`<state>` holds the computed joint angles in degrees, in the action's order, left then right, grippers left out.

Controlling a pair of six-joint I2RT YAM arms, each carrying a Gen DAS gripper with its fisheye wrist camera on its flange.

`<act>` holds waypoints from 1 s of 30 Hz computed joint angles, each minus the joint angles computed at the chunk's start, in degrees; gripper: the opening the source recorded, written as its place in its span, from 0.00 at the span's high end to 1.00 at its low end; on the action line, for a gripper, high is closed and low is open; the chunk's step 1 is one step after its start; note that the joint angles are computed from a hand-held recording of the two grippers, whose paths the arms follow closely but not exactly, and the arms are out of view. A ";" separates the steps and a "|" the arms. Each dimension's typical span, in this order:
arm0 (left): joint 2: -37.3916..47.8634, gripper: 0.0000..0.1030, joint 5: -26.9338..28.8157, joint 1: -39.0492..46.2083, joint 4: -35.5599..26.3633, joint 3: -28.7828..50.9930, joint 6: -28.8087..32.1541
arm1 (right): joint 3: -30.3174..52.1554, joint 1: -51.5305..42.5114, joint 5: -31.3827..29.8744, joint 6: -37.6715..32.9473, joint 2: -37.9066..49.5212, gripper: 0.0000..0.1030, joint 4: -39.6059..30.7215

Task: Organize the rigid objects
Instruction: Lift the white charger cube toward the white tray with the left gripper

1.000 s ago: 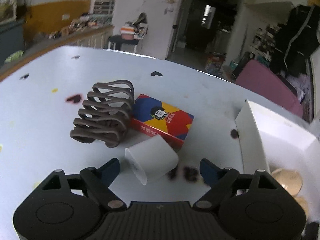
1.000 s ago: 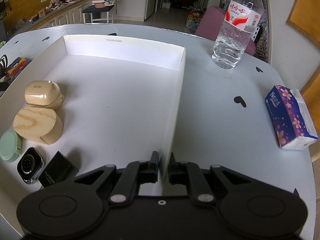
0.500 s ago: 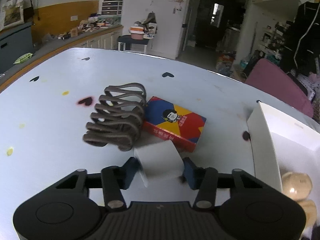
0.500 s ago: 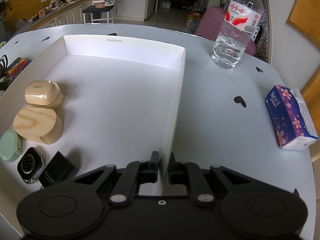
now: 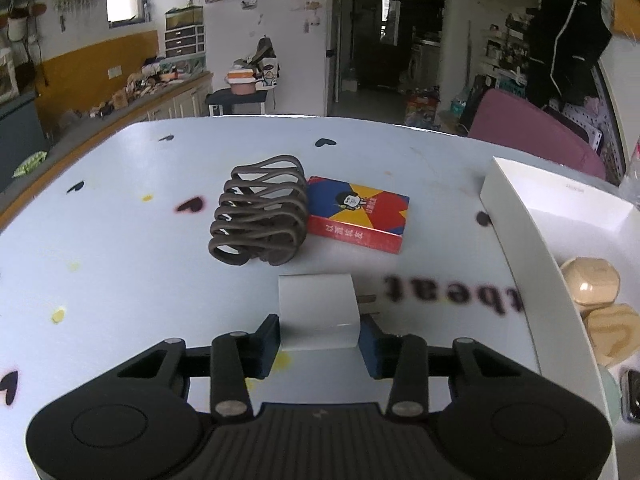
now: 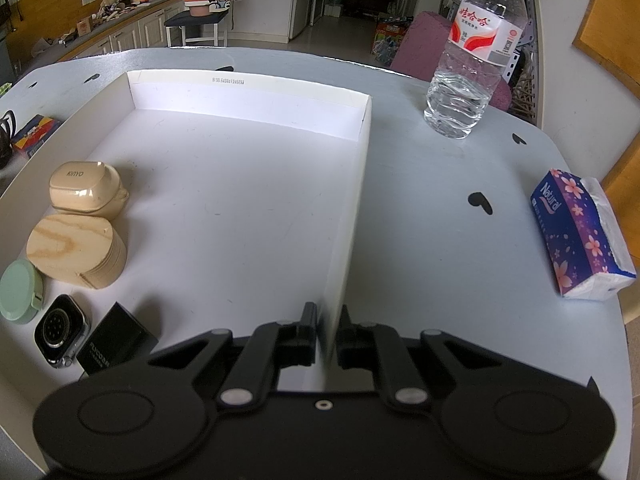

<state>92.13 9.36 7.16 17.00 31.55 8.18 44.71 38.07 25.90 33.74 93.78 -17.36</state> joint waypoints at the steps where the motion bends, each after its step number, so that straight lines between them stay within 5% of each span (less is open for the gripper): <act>1: 0.00 0.58 -0.32 -0.20 0.36 -0.18 -0.08 | 0.03 0.02 0.01 0.02 0.03 0.89 -0.01; 16: -7.50 0.59 0.59 -4.50 1.96 -3.72 -3.80 | 0.02 0.01 0.03 -0.01 0.01 0.89 -0.02; 30: -6.49 0.58 -2.91 -24.32 -5.13 4.14 -9.09 | 0.05 -0.09 0.09 -0.40 -0.11 0.89 -0.19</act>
